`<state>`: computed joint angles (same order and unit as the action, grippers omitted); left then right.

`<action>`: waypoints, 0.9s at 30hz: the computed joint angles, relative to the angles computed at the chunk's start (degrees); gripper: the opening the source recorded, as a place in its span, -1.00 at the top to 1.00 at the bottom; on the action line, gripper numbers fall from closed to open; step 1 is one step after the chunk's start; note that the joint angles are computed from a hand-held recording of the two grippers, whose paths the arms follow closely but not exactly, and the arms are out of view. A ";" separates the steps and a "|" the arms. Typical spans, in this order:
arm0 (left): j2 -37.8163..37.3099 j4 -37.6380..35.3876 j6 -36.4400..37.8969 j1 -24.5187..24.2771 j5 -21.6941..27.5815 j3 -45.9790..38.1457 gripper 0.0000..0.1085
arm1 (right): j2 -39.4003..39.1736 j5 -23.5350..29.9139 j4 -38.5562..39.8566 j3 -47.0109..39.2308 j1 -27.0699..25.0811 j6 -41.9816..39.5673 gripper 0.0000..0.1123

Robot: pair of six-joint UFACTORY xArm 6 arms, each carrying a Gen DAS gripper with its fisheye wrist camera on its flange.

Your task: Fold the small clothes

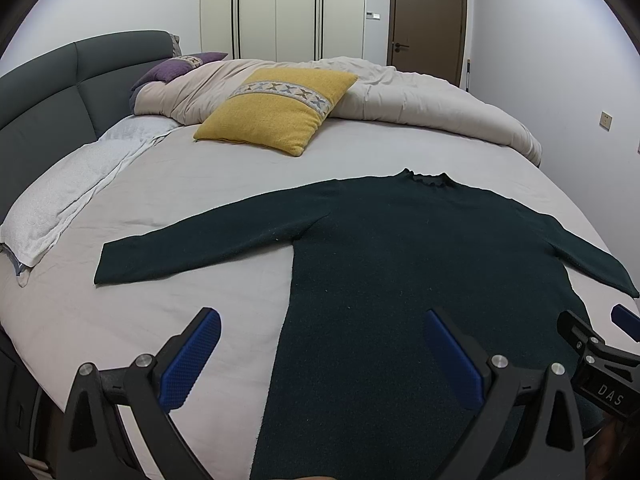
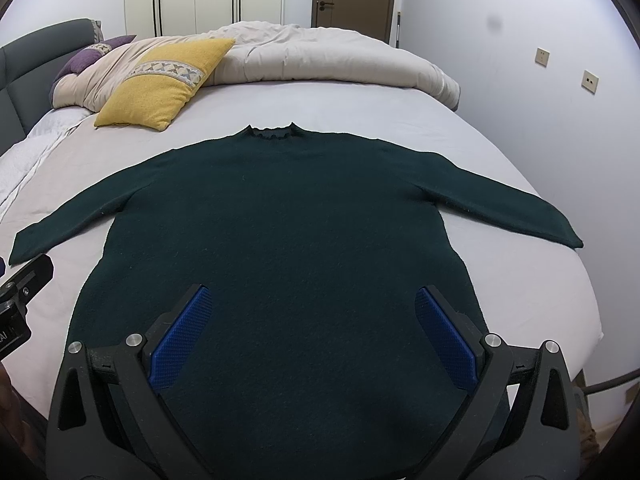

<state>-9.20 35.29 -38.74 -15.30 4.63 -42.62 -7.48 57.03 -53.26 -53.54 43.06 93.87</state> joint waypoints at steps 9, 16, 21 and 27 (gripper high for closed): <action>0.09 -0.31 0.22 -0.07 0.01 -0.07 -0.90 | -0.05 -0.26 0.06 0.12 -0.01 0.10 -0.83; 0.13 0.00 -0.07 -0.07 0.06 -0.17 -0.90 | -0.05 -0.32 -0.01 0.31 0.11 0.42 -0.83; 0.10 -0.28 0.15 -0.09 0.05 -0.10 -0.90 | -0.10 -0.38 -0.02 0.37 0.10 0.41 -0.83; 0.12 -0.43 0.29 -0.10 0.04 -0.10 -0.90 | -0.05 -0.42 0.02 0.31 0.09 0.46 -0.83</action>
<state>-9.08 34.86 -38.45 -15.40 4.67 -42.72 -7.53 56.61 -53.24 -53.23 43.14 94.33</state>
